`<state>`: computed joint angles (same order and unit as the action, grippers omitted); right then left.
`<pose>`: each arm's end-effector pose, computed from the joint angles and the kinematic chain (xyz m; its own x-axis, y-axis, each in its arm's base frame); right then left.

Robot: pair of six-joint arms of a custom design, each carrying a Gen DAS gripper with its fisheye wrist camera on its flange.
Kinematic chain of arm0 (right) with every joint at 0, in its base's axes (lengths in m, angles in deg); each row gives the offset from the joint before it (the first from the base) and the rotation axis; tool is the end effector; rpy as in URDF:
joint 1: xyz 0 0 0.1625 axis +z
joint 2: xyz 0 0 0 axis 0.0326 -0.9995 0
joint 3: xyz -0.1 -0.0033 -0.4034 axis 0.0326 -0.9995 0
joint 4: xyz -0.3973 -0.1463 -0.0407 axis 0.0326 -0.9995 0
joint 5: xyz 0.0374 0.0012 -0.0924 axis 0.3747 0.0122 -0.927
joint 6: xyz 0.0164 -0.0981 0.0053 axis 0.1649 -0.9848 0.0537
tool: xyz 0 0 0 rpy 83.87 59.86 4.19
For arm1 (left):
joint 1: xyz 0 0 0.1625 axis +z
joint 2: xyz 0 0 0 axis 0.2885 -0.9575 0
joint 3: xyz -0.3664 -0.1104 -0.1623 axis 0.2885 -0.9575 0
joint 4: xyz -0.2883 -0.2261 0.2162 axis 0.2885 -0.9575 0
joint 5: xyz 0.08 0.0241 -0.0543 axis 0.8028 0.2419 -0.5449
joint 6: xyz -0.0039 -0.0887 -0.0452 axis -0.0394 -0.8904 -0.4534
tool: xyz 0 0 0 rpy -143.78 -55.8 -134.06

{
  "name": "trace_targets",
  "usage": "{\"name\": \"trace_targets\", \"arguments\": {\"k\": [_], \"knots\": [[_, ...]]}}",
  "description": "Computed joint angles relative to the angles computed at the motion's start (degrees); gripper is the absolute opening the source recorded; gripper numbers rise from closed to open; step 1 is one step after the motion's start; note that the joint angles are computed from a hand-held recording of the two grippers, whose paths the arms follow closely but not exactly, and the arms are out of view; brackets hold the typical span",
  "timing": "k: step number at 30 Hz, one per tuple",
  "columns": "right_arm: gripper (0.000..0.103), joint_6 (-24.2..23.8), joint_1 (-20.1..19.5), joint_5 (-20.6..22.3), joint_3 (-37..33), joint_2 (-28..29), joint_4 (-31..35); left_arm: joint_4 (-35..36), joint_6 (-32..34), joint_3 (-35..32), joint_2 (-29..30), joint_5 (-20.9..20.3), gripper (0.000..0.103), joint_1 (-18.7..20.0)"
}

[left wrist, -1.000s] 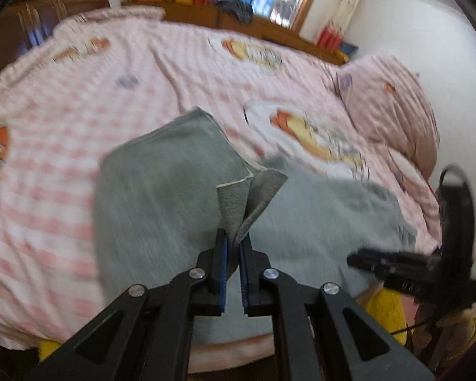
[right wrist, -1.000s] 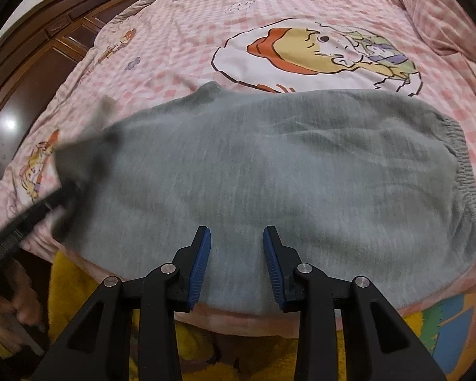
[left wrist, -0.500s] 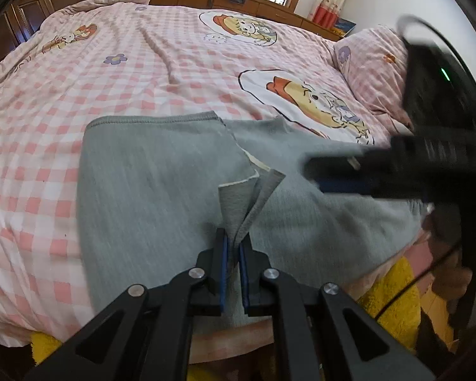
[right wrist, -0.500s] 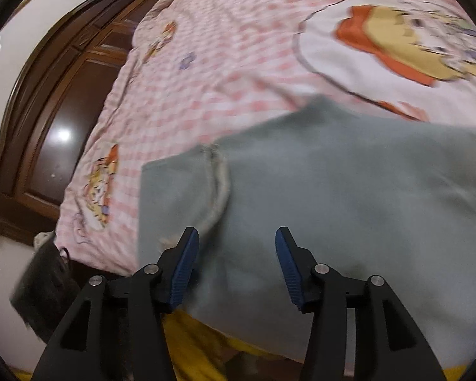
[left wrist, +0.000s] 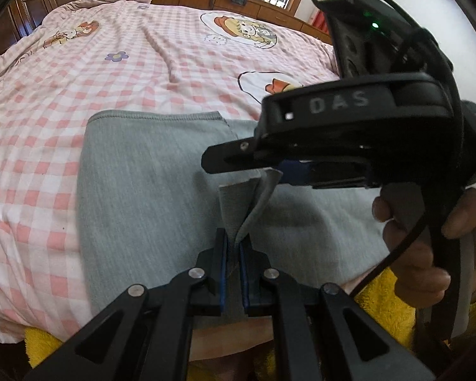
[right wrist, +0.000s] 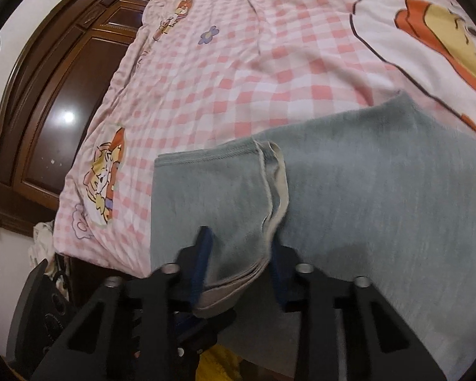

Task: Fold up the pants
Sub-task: 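Close the right gripper on the pants edge and lift it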

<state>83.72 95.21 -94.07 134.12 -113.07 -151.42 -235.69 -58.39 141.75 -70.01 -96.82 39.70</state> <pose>0.2120 -0.7976 0.1693 -0.9812 -0.0225 0.1916 -0.0845 0.9431 -0.3215 -0.2487 -0.6954 0.1537 -0.8092 0.4068 -0.4239 0.5451 0.7891 -0.2832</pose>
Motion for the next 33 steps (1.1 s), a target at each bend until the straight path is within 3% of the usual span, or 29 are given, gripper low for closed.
{"name": "trace_targets", "arguments": {"k": [1,2,7,9,11,14,22,33], "knots": [[0.010,-0.89,0.32,-0.76,-0.20,0.20,-0.32,-0.09,-0.02,0.05,-0.03,-0.04,0.007,-0.04],[0.006,-1.97,0.68,-1.86,-0.18,0.21,-0.70,-0.13,-0.17,0.16,-0.17,-0.05,0.007,-0.08],[0.005,-4.80,1.61,-2.60,2.05,-1.38,-5.11,-1.43,-0.99,1.61,-1.78,-2.54,0.008,0.00],[0.005,-5.45,1.91,-2.66,3.04,-2.18,-7.19,-2.44,-0.71,2.61,-2.54,-2.98,0.017,-0.12],[0.005,-6.12,2.26,-2.90,4.07,-3.09,-9.23,-3.54,-0.02,4.11,-3.54,-2.32,0.035,-0.66],[0.005,-6.69,2.76,-2.67,5.45,-4.56,-11.55,-5.69,2.03,6.51,-4.98,-0.32,0.040,-1.69],[0.005,-7.54,3.81,-0.94,8.79,-8.58,-15.97,-7.55,1.33,8.94,-6.85,2.49,0.044,-2.25],[0.005,-6.33,3.95,-1.94,13.86,-15.09,-21.51,-4.80,-0.98,7.64,-6.98,-0.22,0.045,-1.20]]}}
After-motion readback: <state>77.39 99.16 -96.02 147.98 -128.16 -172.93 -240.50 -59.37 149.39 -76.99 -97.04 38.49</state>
